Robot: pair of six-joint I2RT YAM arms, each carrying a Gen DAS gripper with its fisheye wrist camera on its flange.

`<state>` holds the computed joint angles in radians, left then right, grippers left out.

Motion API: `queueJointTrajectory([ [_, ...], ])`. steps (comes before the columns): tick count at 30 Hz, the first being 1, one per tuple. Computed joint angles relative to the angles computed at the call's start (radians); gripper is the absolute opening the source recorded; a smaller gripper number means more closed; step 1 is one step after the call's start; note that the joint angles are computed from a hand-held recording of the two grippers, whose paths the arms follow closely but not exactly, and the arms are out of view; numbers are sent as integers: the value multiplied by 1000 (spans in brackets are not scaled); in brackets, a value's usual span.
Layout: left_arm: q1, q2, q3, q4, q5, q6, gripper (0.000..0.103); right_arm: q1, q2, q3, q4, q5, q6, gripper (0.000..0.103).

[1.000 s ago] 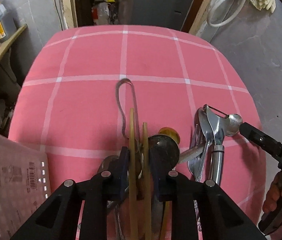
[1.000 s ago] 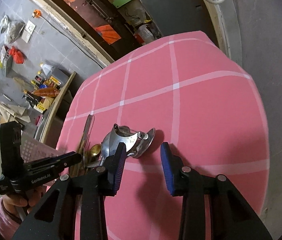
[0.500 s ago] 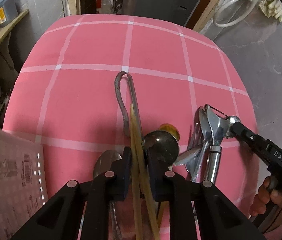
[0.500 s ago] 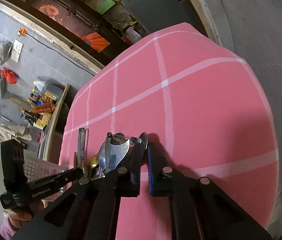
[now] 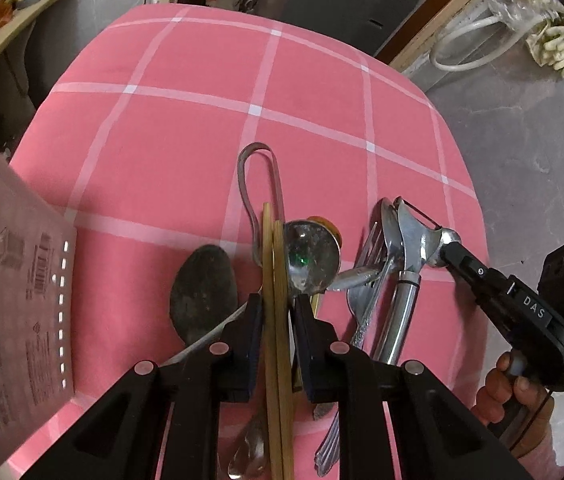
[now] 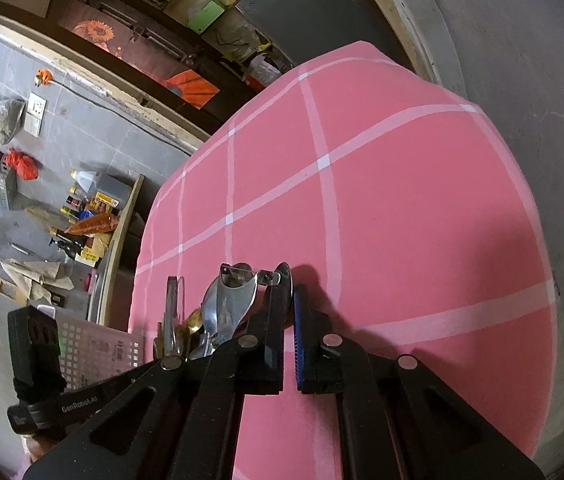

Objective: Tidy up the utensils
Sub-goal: 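Close the left gripper on the wooden chopsticks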

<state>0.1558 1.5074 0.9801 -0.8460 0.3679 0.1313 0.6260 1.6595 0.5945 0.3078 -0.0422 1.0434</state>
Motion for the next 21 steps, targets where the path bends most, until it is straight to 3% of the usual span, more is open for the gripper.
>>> queueJointTrajectory([
  [6, -11, -39, 1, -14, -33, 24, 15, 13, 12, 7, -1, 17, 7, 4],
  [7, -11, -44, 1, -14, -37, 31, 10, 16, 9, 6, -5, 24, 5, 4],
  [11, -17, -50, -5, -22, -50, 41, 5, 36, -20, 15, -49, 68, -23, 3],
  [21, -38, -132, -53, 2, -121, 20, 5, 78, -168, 26, -216, 190, -108, 2],
])
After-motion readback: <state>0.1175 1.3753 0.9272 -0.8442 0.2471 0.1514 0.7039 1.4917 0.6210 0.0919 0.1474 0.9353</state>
